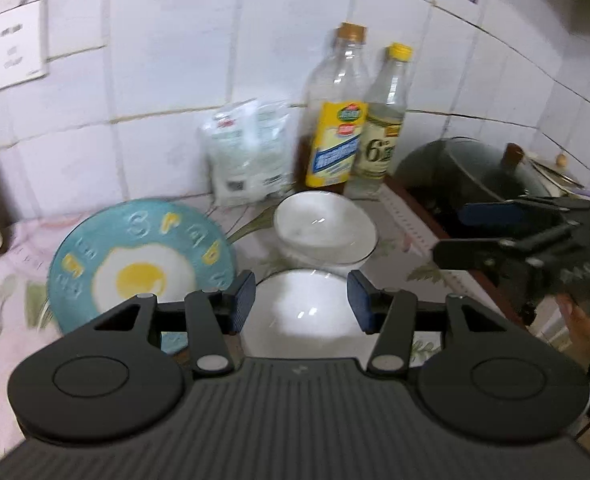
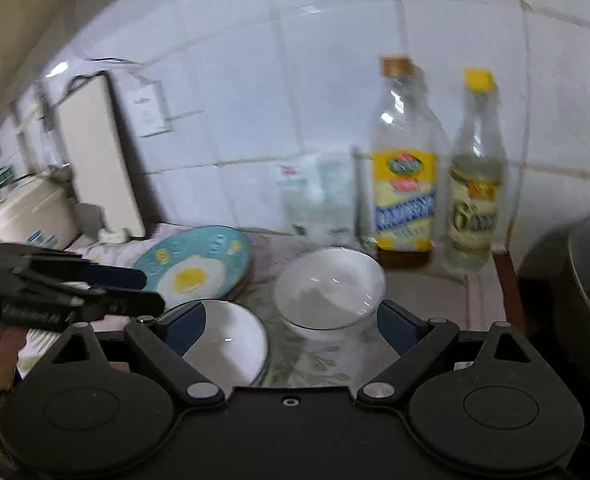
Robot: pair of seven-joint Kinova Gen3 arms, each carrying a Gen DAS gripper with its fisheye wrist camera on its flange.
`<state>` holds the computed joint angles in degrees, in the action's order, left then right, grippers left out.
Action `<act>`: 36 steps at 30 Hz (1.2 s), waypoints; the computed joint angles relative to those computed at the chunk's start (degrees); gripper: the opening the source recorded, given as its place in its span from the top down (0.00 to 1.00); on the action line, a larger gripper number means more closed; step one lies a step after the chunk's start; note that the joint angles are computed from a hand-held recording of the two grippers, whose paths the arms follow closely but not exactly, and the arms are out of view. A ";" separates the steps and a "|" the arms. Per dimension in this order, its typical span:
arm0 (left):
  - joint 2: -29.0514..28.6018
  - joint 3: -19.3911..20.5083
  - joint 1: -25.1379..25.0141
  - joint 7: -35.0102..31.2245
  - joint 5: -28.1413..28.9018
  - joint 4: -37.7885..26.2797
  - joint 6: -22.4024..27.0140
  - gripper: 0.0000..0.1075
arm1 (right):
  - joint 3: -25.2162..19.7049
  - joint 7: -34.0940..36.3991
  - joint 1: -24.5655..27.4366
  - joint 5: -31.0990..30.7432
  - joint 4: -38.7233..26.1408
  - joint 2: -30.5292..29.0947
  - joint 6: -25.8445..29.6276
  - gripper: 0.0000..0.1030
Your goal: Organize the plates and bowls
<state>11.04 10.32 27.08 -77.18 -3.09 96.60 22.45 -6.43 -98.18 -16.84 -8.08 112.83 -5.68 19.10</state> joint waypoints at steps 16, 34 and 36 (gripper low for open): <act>21.63 -2.96 3.73 -7.57 -2.12 -29.78 21.02 0.59 | 2.50 -3.50 5.77 -10.10 -10.79 15.96 8.07 0.34; 24.38 -2.79 1.98 -6.69 3.75 -32.15 23.72 0.82 | -3.68 6.25 13.66 -24.03 -8.45 18.03 3.85 0.75; 23.28 -2.84 2.21 -6.23 3.66 -30.82 22.57 0.82 | -3.78 6.38 13.85 -24.41 -7.63 16.41 3.51 0.75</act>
<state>34.32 7.48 29.29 -83.41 0.57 65.78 45.02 -10.22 -91.80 -2.99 -32.49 105.20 10.73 22.61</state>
